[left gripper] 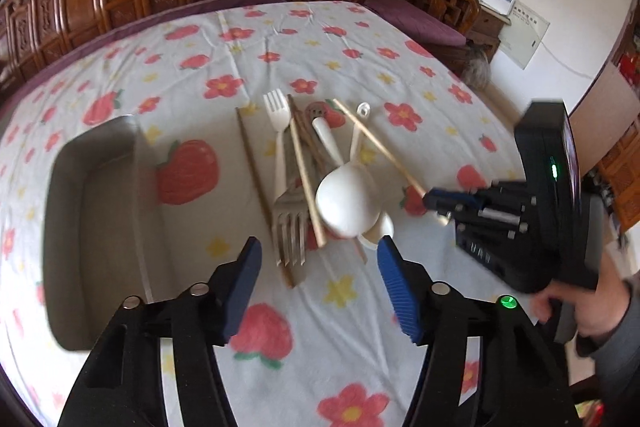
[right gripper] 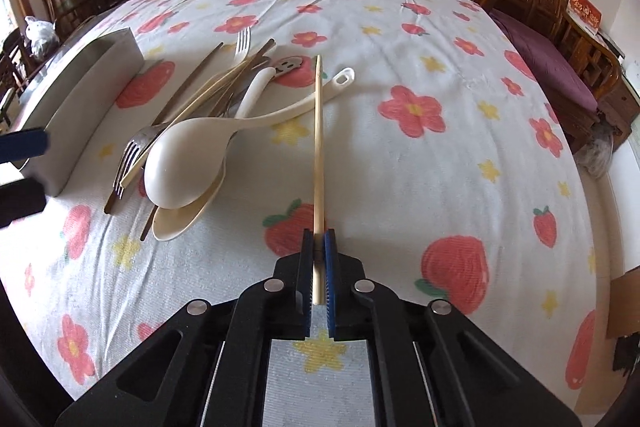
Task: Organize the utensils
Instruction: 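Grasp a second wooden chopstick with the left gripper while the right gripper holds its chopstick, then carry both chopsticks over the grey tray and open both grippers to drop them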
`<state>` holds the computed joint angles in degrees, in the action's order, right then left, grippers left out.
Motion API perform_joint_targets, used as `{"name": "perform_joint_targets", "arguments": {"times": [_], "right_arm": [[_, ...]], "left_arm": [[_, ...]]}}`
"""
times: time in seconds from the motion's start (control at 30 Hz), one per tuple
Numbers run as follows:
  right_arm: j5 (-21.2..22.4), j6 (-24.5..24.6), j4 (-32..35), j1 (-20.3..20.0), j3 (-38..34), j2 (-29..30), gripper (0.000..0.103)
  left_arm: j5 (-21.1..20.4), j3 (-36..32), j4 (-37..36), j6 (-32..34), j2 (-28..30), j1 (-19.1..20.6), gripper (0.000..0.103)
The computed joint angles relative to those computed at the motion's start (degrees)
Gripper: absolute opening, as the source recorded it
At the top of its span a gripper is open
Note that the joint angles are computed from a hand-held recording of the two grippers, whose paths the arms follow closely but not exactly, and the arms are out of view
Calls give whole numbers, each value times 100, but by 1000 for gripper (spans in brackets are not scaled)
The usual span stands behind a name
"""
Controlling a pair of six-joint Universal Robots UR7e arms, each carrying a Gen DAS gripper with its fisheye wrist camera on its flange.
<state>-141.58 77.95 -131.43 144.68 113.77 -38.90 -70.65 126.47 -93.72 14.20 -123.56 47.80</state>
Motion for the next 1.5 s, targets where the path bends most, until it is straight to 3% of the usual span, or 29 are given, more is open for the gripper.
{"name": "perform_joint_targets", "arguments": {"times": [0.33,0.5,0.9,1.03,1.5], "right_arm": [[-65,33,-247,26,221,-228,6],[-132,62,-320,66,277,-318,6],[-148,-14,-402,92,256,-304,6],[-161,-29,-440,100,249,-295,6],[-329,-370,-483,311,-193,-87,6]], "left_arm": [[97,-64,-677,-508,1289,363,32],[391,53,-881,-554,1549,288,24],[959,347,-1035,-588,1676,-28,10],[964,371,-1024,-572,1599,-64,5],[743,99,-807,-442,1011,-146,4]]}}
